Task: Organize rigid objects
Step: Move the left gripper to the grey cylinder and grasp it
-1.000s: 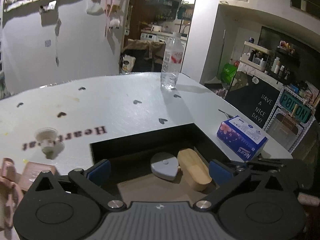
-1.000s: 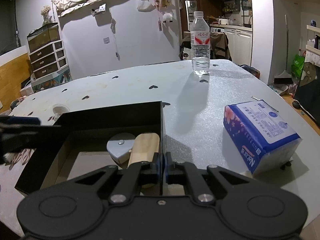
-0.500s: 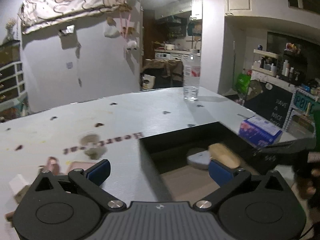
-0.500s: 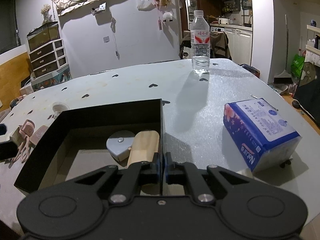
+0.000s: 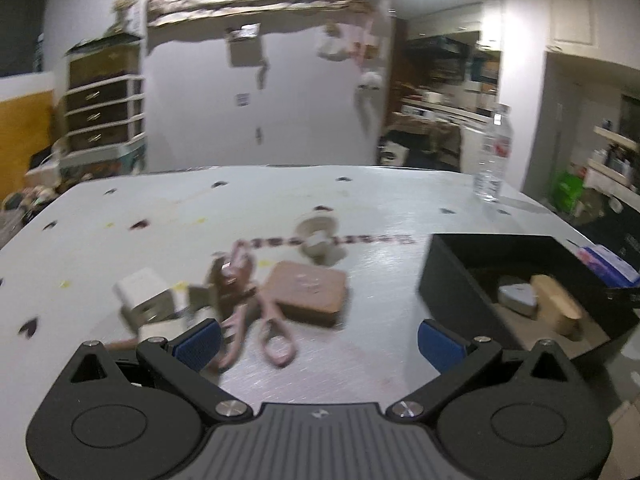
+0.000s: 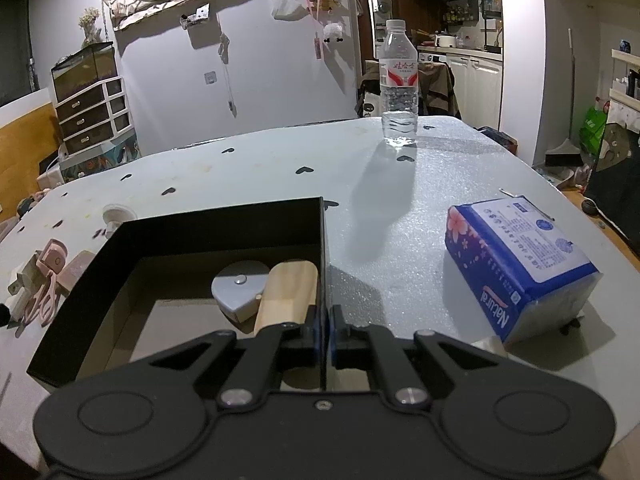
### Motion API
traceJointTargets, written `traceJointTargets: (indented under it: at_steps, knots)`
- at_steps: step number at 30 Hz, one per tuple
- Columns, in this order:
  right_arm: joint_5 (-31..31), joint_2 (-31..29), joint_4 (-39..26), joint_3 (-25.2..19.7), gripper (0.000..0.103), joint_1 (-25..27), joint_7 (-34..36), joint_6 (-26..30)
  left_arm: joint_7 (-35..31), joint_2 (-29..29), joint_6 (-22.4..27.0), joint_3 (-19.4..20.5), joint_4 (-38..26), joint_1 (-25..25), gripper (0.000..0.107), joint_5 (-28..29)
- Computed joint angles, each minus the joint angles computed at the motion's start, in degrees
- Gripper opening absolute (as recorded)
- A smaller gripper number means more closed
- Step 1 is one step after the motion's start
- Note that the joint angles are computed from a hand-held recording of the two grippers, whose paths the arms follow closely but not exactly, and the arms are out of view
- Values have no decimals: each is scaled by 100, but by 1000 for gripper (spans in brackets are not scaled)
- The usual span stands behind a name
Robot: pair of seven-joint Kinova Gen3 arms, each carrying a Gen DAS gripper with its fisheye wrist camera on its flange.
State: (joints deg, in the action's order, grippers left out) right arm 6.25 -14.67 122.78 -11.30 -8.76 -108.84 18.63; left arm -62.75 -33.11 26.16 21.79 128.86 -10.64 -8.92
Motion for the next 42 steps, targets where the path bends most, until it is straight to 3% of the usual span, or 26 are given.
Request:
traceJointTargets:
  at_steps: [9,15,25,34,42]
  knots:
    - [16,7,-5,3,5,-8,-17,0,171,-130,-37,-45,244,-393,103,-39]
    - [15,7,1,5,5,-12,-16,-3,256,-159,-353,55,403,-705,101,-83]
    - [59,-21,10,-93,5,79,-116,22,199,202,-660,362,389,-1283,61,-274]
    - [252,1,-33,-196,5,131,-326,72,201,614,-1008,654,307,-1868,52,-574]
    - [333,18,-54,-203,5,117,-417,88,125,1008,-1126,552,214,-1794,42,-681]
